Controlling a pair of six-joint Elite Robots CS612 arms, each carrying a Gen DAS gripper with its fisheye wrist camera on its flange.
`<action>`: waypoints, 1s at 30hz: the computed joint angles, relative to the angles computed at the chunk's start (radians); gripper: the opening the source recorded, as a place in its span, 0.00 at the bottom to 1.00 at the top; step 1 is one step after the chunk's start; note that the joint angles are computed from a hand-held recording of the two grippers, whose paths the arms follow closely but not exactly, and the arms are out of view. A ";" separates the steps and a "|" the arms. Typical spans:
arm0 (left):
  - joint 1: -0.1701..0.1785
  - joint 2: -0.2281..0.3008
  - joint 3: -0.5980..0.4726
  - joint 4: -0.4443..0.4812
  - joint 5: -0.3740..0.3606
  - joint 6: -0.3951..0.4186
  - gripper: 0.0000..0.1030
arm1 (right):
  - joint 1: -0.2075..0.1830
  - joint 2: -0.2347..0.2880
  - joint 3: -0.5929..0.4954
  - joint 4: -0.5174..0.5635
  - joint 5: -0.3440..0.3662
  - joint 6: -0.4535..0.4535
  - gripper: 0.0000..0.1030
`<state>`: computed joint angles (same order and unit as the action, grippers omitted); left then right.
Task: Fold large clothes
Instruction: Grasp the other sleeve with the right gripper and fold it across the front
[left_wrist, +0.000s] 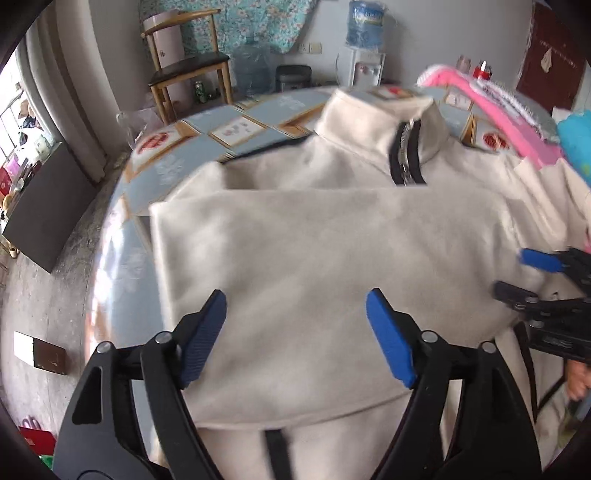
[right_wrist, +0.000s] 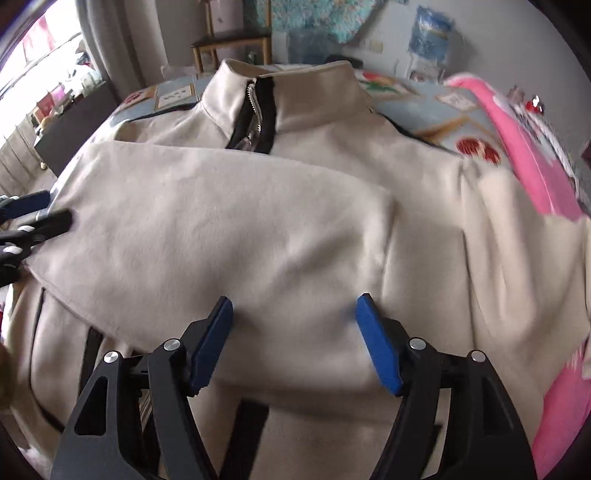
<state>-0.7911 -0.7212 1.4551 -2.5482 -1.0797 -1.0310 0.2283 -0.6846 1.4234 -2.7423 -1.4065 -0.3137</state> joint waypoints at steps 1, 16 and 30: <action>0.002 0.014 -0.020 0.022 -0.017 0.000 0.73 | -0.011 -0.015 0.014 -0.013 0.021 0.013 0.66; -0.004 0.035 -0.020 0.036 0.010 -0.118 0.94 | -0.200 -0.054 0.002 -0.118 -0.353 0.150 0.66; 0.010 0.030 -0.020 0.032 -0.047 -0.063 0.94 | -0.245 -0.122 0.037 -0.066 -0.173 0.252 0.05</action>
